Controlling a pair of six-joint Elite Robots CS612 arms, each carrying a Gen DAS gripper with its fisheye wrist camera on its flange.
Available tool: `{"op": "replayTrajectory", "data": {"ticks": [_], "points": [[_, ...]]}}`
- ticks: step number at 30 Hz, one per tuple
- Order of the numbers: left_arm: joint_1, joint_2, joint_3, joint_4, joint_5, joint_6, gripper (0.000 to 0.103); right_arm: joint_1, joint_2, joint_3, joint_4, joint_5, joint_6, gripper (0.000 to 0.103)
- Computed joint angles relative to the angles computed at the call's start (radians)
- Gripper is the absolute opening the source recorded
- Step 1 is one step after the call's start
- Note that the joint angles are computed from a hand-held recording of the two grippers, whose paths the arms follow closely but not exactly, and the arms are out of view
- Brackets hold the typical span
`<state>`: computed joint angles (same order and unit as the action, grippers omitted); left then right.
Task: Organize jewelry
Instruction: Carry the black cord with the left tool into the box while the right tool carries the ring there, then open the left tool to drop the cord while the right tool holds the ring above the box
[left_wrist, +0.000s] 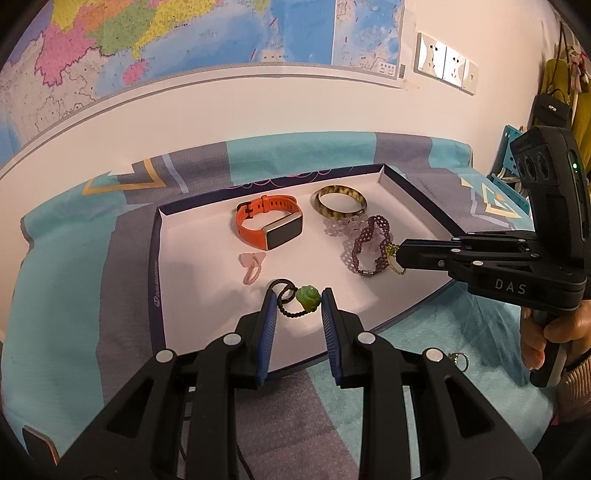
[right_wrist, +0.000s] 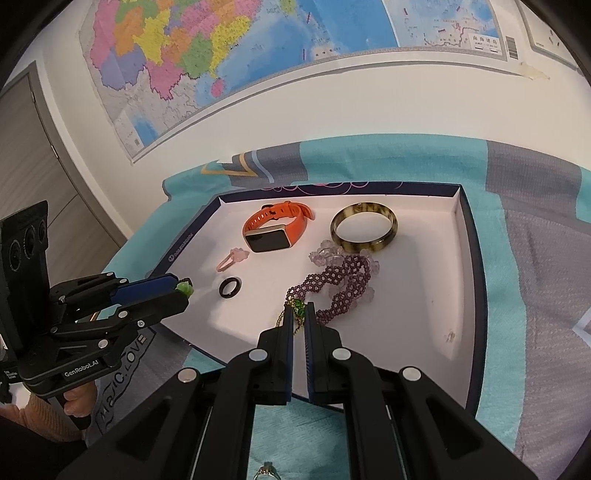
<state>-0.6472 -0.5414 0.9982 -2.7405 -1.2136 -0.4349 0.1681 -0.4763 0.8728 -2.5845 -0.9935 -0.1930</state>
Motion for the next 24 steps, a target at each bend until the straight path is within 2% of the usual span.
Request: {"op": "replayTrajectory", "data": {"ticks": [24], "points": [[0.003, 0.013, -0.023, 0.039, -0.004, -0.017, 0.025, 0.004, 0.009, -0.016, 0.020, -0.019, -0.006, 0.004]]}}
